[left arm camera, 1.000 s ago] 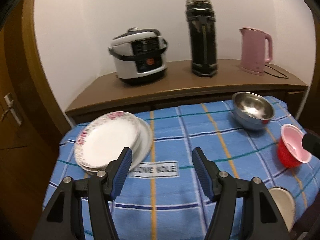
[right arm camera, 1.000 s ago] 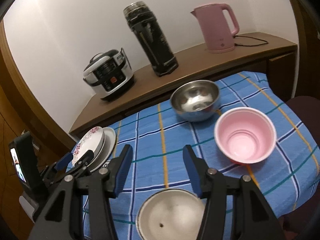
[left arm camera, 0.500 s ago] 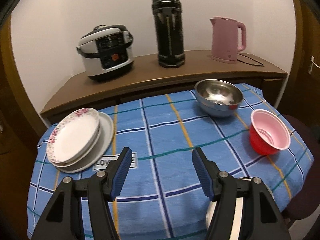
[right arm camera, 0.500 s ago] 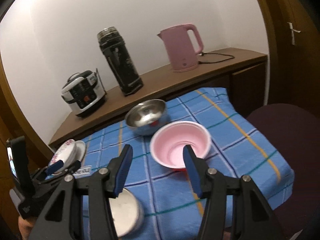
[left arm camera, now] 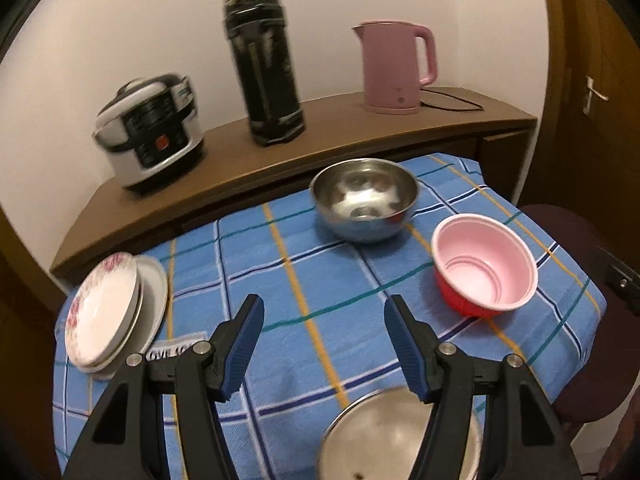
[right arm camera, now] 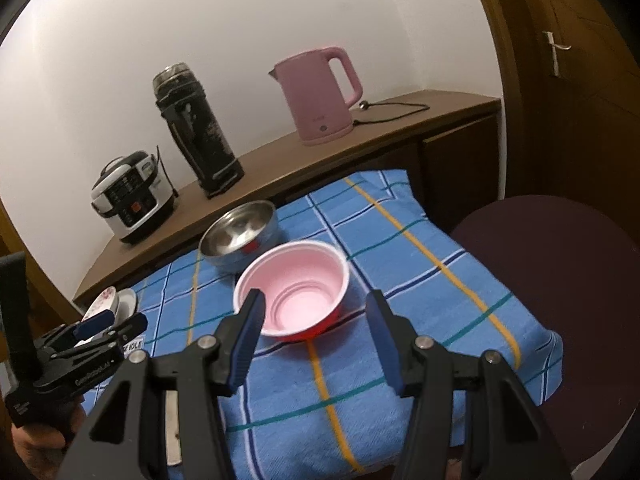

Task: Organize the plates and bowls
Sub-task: 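Move the right gripper to the pink plastic bowl rim and close it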

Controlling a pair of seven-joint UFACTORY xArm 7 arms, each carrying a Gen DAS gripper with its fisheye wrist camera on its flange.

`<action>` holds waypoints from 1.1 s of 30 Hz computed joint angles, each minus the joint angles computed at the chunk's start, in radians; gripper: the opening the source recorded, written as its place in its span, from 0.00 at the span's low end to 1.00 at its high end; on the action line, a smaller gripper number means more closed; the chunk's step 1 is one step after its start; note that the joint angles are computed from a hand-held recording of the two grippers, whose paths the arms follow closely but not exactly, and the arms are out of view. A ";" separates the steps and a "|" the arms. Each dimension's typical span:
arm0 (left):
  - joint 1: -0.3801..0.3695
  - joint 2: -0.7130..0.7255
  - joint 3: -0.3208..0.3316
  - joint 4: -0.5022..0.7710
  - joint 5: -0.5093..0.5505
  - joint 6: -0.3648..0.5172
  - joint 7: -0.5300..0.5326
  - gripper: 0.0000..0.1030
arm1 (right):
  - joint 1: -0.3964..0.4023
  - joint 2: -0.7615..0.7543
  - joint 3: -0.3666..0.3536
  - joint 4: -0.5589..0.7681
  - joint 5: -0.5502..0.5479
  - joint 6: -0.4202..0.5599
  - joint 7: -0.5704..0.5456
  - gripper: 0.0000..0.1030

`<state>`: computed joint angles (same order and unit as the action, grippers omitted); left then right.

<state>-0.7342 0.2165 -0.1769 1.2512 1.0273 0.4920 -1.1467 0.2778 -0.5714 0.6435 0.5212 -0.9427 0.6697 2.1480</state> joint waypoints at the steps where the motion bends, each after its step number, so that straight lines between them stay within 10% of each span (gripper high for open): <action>1: 0.000 0.015 -0.005 0.021 -0.017 0.003 0.020 0.63 | -0.008 -0.005 -0.001 -0.005 -0.009 -0.002 0.014 0.59; 30: -0.137 0.398 0.088 0.513 -0.522 0.139 0.440 0.63 | -0.187 0.205 -0.189 -0.005 -0.147 -0.357 -0.111 0.41; 33: -0.142 0.423 0.086 0.542 -0.546 0.156 0.476 0.50 | -0.178 0.227 -0.200 0.006 -0.165 -0.359 -0.107 0.38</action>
<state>-0.8766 0.6391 -0.0907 1.7932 0.4812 0.6484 -0.6705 0.0997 -0.3443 0.4440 0.5274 -1.1075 0.3105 2.0405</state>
